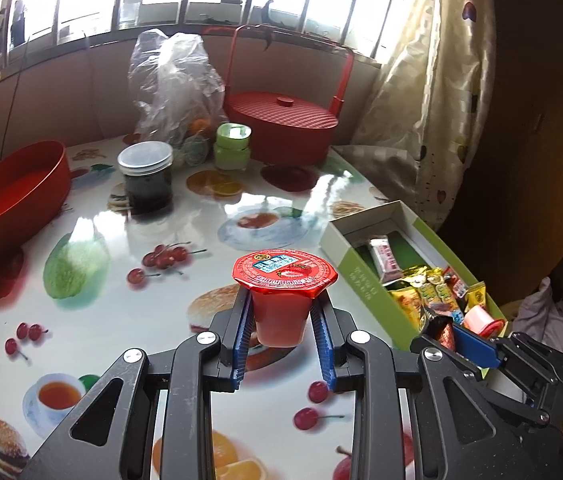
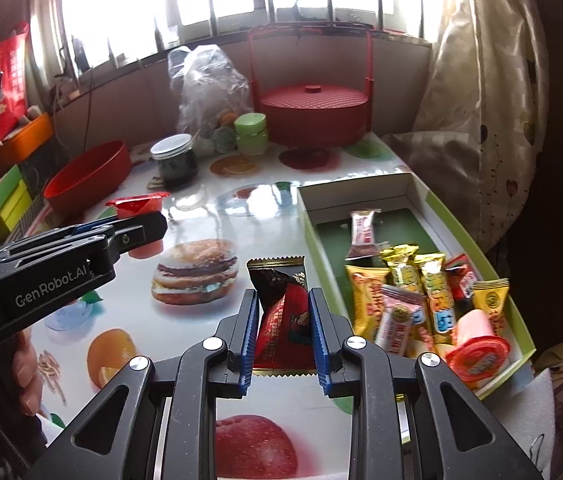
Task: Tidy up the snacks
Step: 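Lift and carry the jelly cup and chocolate packet over the green box with both tools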
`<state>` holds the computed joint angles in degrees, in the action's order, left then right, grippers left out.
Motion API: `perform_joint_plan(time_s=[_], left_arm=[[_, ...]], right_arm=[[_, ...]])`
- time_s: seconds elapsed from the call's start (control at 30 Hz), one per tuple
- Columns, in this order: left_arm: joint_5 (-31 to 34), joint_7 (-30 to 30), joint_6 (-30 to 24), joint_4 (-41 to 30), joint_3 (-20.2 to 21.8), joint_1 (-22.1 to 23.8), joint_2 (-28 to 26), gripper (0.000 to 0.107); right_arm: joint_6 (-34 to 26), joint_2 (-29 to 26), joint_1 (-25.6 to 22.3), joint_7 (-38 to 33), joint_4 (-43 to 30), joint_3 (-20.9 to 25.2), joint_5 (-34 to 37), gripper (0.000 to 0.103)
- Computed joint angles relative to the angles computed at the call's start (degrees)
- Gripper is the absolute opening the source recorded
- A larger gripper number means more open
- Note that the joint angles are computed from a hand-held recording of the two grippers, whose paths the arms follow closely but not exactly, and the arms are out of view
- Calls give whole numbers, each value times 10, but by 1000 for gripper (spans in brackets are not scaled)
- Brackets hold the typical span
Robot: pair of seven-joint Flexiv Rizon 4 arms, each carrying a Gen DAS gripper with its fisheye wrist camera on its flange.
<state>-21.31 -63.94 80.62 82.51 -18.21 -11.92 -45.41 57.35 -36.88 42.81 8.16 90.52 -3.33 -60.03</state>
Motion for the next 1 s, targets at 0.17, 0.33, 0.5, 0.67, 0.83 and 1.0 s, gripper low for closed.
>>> perform_joint_plan(time_s=[0.17, 0.33, 0.5, 0.67, 0.83, 1.0], left_arm=[[3, 3, -13, -24, 0, -12, -11, 30], [0, 4, -26, -44, -2, -21, -21, 30], [-3, 7, -38, -65, -3, -32, -33, 30], [-2, 8, -54, -85, 3, -44, -43, 30], [-3, 8, -68, -107, 6, -54, -55, 30], [-2, 4, -86, -128, 13, -65, -67, 30]], right_arm=[[-3, 15, -4, 15, 21, -1, -11, 24], [-7, 29, -14, 34, 43, 4, -22, 24], [-15, 42, -24, 50, 62, 10, -33, 24], [-22, 53, -35, 68, 79, 17, -42, 24], [-27, 59, -45, 75, 91, 25, -44, 24], [-27, 61, -52, 77, 100, 30, -41, 24]])
